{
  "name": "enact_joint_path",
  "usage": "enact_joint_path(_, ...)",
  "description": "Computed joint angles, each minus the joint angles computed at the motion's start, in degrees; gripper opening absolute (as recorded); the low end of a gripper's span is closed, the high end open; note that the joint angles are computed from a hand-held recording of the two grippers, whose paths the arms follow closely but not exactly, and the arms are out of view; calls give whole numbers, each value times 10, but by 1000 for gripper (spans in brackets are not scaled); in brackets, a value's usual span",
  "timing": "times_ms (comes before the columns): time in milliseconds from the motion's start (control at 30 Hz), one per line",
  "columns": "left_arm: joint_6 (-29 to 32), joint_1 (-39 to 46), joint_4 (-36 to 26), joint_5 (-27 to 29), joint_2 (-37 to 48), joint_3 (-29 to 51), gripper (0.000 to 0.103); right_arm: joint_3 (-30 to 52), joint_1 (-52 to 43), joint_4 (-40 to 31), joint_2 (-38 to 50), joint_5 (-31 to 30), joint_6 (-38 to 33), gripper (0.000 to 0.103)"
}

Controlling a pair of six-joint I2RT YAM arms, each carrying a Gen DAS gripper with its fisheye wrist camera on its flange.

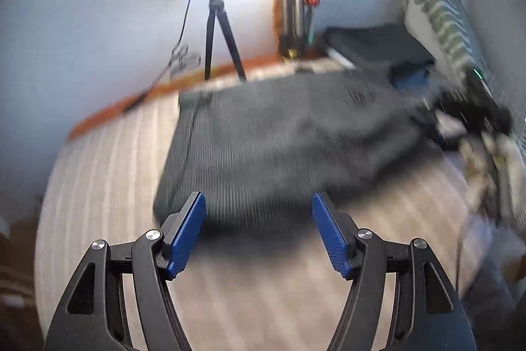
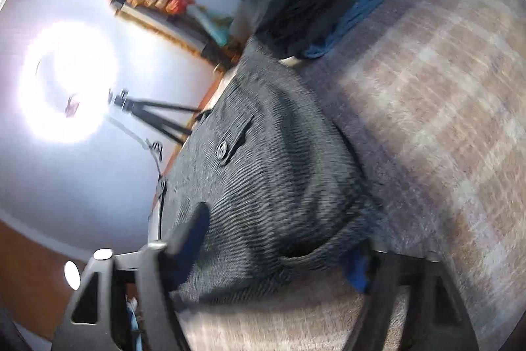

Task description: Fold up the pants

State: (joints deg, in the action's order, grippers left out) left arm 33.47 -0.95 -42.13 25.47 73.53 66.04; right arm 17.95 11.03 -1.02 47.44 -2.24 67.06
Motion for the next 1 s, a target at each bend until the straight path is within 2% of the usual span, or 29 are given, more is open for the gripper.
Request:
enact_joint_path(33, -26, -30, 23, -17, 22, 16, 67, -6, -3, 10, 0, -2, 10, 50)
enact_joint_path(100, -69, -92, 64, -60, 65, 43, 67, -16, -12, 20, -8, -7, 21, 41)
enact_joint_path(200, -100, -163, 119, -133, 121, 64, 67, -26, -20, 38, -19, -19, 23, 39)
enact_joint_path(233, -106, -181, 134, -151, 139, 66, 67, -31, -21, 39, -26, -24, 23, 41)
enact_joint_path(300, -107, -199, 148, -176, 168, 73, 67, -27, -15, 16, -30, -20, 20, 57)
enact_joint_path(333, -105, -209, 154, -191, 184, 78, 67, -28, -4, 2, -38, -3, 27, 70)
enact_joint_path(400, -99, -223, 166, -225, 211, 80, 67, -43, 20, 7, -59, 28, 46, 71)
enact_joint_path(467, -99, -222, 181, -240, 228, 73, 67, -37, 44, 26, -34, 55, 43, 75)
enact_joint_path(500, -100, -219, 185, -240, 232, 68, 67, -38, 49, 42, -23, 60, 41, 73)
enact_joint_path(533, -100, -216, 191, -238, 233, 62, 67, -37, 47, 66, -2, 57, 40, 60)
enact_joint_path(567, -100, -213, 202, -235, 231, 51, 67, -36, 45, 80, 9, 55, 43, 43)
enact_joint_path(667, -103, -206, 237, -221, 219, 18, 68, -35, 37, 93, 19, 62, 59, 29)
enact_joint_path(833, -110, -201, 220, -208, 221, 32, 67, 31, 82, 5, 22, 130, 16, 25)
enact_joint_path(1000, -148, -176, 220, -201, 176, 18, 67, 119, 113, -80, 25, 179, -61, 24)
